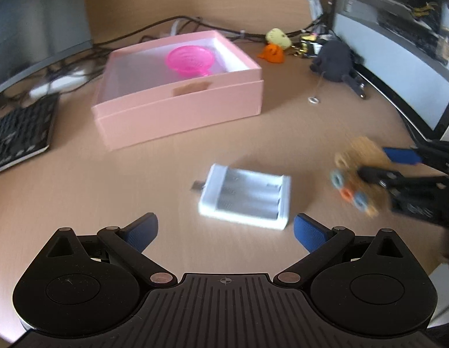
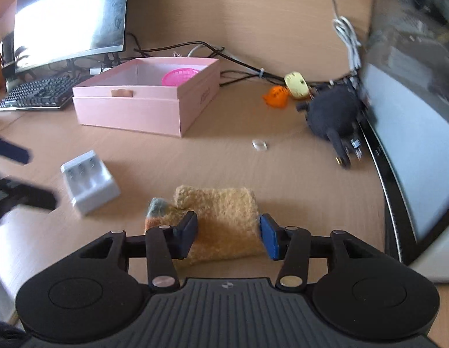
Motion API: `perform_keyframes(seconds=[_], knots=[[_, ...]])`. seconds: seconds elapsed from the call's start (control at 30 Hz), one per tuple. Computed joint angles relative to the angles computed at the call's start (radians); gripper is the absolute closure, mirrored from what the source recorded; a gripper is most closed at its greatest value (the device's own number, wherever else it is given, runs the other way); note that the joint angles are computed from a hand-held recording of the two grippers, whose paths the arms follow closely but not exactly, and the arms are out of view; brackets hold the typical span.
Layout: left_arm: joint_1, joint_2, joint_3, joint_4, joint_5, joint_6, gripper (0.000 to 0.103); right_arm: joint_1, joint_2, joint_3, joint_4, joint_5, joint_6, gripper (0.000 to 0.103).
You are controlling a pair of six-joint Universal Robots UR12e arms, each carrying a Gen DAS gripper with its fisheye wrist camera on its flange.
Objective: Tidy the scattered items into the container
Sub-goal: 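Grasp the white battery charger with the left tool while the right tool lifts the pouch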
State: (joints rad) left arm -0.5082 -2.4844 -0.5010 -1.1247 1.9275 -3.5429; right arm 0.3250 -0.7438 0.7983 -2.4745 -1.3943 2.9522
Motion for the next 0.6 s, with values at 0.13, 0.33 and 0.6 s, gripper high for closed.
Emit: perform_keyframes(seconds=[0.13, 0.33, 0.6], knots=[[0.008, -0.052, 0.071, -0.001, -0.023, 0.095, 0.001, -0.004, -0.020, 0.027, 0.007, -0.002, 0.021, 0.050], [0.017, -0.064, 0.062, 0.072, -0.071, 0.169, 0.001, -0.001, -0.021, 0.034, -0.006, -0.032, 0.038, 0.039], [0.022, -0.067, 0.053, 0.096, -0.058, 0.156, 0.001, -0.001, -0.026, 0.042, -0.011, -0.044, 0.042, 0.031]])
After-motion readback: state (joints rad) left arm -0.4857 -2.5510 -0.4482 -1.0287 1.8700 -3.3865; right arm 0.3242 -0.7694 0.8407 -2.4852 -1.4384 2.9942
